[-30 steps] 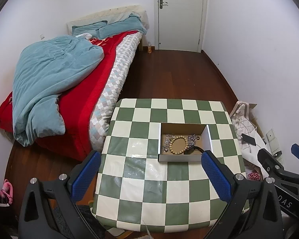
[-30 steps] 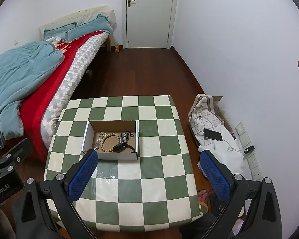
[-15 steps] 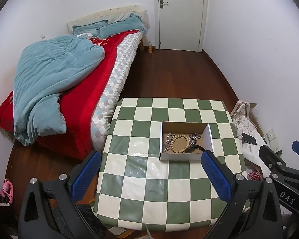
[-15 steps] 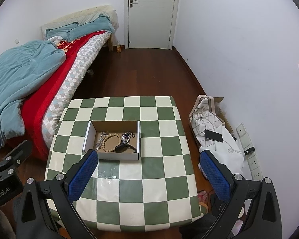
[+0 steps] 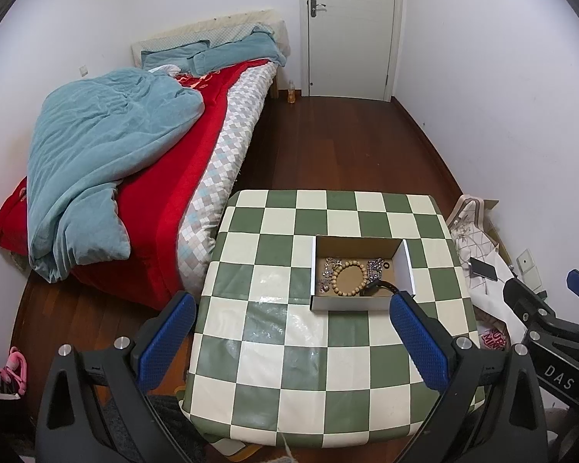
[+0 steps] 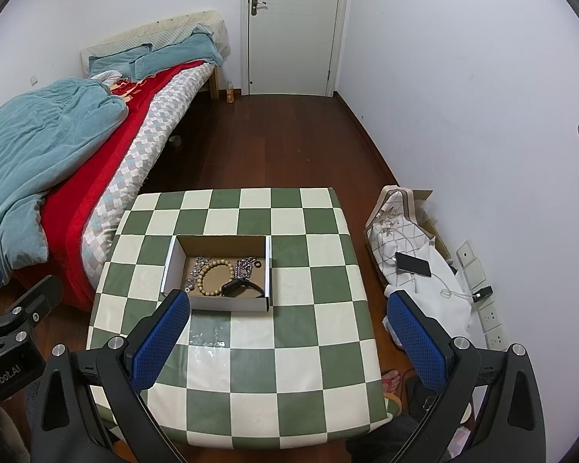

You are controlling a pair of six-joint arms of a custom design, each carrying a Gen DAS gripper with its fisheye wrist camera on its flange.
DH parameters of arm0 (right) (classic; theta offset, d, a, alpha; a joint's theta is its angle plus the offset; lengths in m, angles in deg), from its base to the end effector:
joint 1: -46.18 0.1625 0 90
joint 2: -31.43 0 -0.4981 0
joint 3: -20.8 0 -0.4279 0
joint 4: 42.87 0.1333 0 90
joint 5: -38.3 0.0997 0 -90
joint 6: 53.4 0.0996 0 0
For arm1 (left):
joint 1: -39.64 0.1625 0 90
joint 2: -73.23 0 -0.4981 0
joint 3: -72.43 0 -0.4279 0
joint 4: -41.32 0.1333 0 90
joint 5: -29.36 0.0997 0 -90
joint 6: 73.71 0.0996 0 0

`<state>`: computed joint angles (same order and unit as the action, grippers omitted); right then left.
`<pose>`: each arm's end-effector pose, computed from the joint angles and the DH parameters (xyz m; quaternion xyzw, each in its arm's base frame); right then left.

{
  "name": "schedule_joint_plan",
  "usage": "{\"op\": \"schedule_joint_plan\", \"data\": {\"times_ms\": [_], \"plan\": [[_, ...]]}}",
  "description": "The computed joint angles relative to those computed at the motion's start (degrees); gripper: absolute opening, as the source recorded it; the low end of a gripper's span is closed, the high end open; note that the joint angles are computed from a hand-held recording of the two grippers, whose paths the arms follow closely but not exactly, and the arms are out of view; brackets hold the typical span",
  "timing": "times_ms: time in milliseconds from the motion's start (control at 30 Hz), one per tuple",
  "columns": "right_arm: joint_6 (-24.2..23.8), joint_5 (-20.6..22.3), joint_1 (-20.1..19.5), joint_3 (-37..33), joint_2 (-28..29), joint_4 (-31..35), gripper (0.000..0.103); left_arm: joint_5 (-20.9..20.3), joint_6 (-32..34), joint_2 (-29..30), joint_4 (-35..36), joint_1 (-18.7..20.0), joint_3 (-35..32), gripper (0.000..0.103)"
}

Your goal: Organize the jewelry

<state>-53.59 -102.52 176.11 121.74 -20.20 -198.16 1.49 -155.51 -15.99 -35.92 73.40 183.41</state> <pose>0.4932 -0.5018 0.1955 0.2508 -0.8607 0.2625 0.3570 -0.2594 -0.4396 0.4071 -0.0316 0.8316 -0.3691 0.4137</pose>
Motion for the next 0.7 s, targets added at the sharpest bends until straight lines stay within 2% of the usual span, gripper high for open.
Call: {"op": "schedule_joint_plan", "data": {"times_ms": [700], "plan": [[-0.1, 0.3, -0.1, -0.4, -0.5, 0.9, 0.103, 0.5, -2.2, 0.5, 2.5, -0.2, -0.9, 0.103]]}}
